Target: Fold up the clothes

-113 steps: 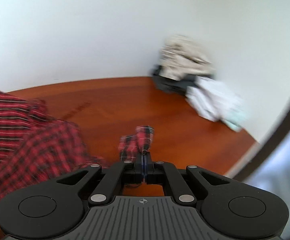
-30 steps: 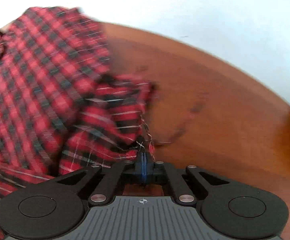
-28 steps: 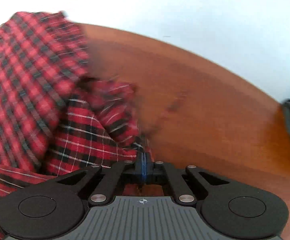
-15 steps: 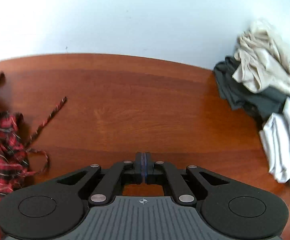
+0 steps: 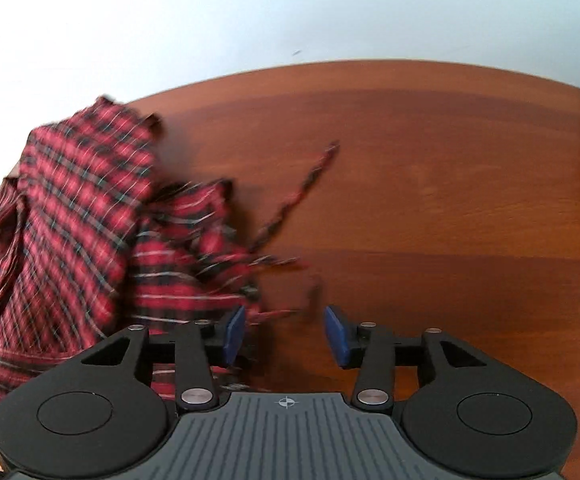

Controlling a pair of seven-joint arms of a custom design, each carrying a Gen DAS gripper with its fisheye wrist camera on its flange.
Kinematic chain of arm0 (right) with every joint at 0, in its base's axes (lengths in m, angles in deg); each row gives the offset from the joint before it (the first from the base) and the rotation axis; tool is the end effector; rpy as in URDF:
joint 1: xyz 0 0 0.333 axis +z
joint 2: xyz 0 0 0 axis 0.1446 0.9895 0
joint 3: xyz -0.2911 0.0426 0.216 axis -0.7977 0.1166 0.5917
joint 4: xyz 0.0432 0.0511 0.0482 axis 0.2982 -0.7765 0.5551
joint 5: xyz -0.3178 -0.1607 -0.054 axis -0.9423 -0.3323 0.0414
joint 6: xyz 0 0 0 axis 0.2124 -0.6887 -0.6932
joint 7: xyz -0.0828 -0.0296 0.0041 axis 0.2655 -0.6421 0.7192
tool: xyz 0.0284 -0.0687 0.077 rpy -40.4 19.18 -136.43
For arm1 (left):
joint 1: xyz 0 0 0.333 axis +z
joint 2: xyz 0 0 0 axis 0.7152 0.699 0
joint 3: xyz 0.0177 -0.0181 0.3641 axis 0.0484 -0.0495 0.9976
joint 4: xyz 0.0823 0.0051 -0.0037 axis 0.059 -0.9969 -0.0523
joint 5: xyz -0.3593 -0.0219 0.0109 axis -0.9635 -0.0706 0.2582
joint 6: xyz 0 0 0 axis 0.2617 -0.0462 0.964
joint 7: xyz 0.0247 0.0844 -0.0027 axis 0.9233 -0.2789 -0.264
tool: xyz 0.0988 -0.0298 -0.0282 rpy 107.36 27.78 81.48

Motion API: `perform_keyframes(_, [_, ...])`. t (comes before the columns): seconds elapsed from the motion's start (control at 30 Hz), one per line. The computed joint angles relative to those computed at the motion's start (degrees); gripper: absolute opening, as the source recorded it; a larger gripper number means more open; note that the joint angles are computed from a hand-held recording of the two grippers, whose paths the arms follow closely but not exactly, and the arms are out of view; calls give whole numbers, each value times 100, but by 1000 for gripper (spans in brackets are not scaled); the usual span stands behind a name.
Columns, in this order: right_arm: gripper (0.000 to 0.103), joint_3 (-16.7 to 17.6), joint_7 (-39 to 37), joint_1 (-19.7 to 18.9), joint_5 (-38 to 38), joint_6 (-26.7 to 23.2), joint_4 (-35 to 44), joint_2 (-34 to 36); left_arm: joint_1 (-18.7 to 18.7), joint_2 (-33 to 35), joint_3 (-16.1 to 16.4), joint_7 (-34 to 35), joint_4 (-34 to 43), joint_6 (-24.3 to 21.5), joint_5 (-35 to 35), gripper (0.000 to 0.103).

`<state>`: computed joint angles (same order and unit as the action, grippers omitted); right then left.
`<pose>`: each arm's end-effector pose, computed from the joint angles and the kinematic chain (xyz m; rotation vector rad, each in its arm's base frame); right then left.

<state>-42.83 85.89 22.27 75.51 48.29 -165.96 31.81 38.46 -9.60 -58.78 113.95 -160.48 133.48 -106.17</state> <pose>0.4204 0.1108 0.6790 -1.6023 1.9836 -0.3826 0.4748 -0.1713 0.8290 -1.7859 2.2193 -0.9941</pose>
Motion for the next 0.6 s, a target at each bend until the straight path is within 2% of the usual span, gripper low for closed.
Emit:
perform_keyframes(0.17, [51,-47,-178,189,370,164,2,179,103,-172,60,-223,-180,53,126,74])
perform_keyframes(0.23, [48,-74,-276,258,532,189,18,242,147,-235,81,-312,-251,50,173,74])
perform_keyframes(0.3, [38,-99,-418,315,670,161,57,308,188,-297,97,-387,-328,44,217,74])
perform_keyframes(0.33, [21,-75,-444,312,670,119,93,339,208,-322,104,-417,-357,39,240,74])
perform_keyframes(0.37, [9,-32,-450,295,614,51,145,374,226,-319,113,-433,-348,24,262,74])
perform_keyframes(0.5, [8,356,-40,25,-371,-287,420,447,289,-304,140,-523,-291,-49,315,75])
perform_keyframes(0.6, [7,454,258,-151,-1051,-571,510,349,305,-228,171,-577,-163,-165,179,76])
